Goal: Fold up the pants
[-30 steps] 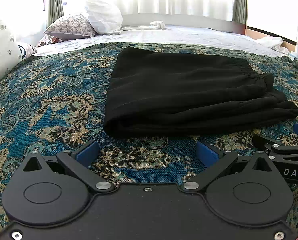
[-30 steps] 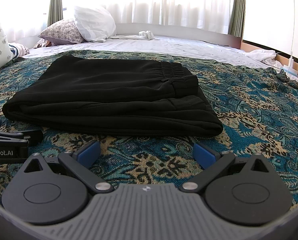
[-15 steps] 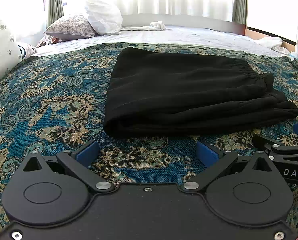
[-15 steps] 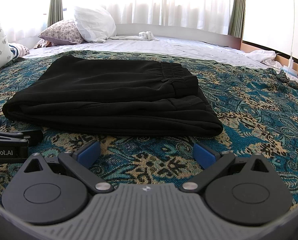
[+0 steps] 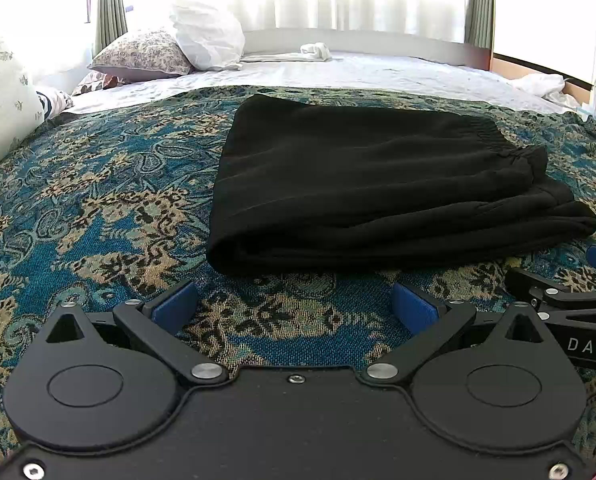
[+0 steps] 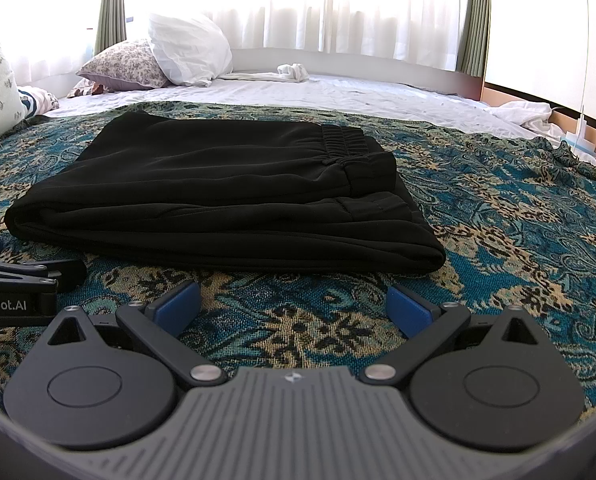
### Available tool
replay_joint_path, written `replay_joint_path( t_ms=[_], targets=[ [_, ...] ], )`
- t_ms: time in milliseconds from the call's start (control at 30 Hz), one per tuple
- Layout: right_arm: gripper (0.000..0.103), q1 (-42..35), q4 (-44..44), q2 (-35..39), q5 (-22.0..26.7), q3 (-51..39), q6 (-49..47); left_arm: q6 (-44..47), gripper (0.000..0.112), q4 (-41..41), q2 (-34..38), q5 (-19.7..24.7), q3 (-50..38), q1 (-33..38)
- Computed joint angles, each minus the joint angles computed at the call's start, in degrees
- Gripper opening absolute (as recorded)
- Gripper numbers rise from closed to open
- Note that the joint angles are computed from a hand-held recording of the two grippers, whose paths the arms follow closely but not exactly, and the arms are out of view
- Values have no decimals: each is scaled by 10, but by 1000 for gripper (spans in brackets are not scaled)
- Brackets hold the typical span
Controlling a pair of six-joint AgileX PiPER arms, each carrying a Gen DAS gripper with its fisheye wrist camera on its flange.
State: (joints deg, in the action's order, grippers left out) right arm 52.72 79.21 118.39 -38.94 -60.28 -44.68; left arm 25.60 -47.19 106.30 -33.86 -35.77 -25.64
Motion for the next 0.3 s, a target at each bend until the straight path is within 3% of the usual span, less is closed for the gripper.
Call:
replay_joint_path(
  t_ms=[300],
  targets=[
    [103,0,0,1,-1,-1,0,-2,103,1,1,-3,1,-1]
  ],
)
